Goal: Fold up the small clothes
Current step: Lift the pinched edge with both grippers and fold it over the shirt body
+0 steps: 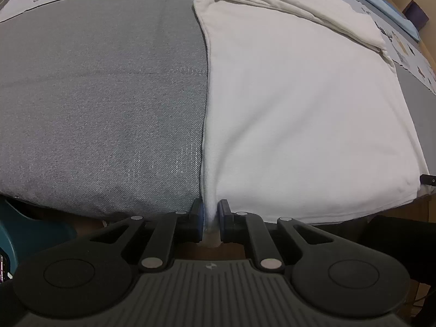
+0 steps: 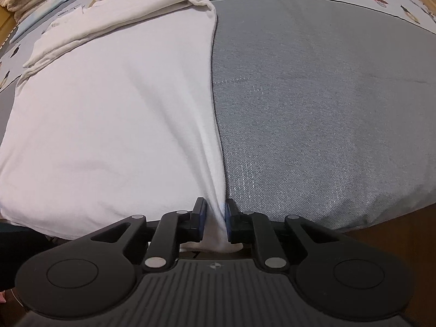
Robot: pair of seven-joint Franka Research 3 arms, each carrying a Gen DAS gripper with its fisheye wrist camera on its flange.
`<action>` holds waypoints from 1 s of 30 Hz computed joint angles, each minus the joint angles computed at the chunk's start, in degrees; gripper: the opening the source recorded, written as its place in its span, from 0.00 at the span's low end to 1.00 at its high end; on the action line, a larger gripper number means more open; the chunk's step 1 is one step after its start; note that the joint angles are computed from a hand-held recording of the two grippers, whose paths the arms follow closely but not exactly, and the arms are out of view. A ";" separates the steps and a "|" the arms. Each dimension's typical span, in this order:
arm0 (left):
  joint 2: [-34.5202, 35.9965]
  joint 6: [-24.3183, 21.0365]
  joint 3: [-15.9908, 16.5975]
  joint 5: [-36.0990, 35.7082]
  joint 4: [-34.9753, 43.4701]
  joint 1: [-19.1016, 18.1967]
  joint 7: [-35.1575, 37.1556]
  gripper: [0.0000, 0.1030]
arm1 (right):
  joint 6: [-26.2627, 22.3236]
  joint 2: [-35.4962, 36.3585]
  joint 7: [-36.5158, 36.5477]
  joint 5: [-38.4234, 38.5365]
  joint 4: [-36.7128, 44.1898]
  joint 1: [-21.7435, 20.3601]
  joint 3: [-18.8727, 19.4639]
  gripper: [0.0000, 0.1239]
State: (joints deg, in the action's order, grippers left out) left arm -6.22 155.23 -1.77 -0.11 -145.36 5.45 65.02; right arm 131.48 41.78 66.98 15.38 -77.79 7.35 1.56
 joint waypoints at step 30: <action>-40.28 1.39 10.46 -3.05 -13.81 -7.50 15.31 0.05 | -9.58 -23.35 -35.82 41.21 -14.78 -15.53 4.66 0.04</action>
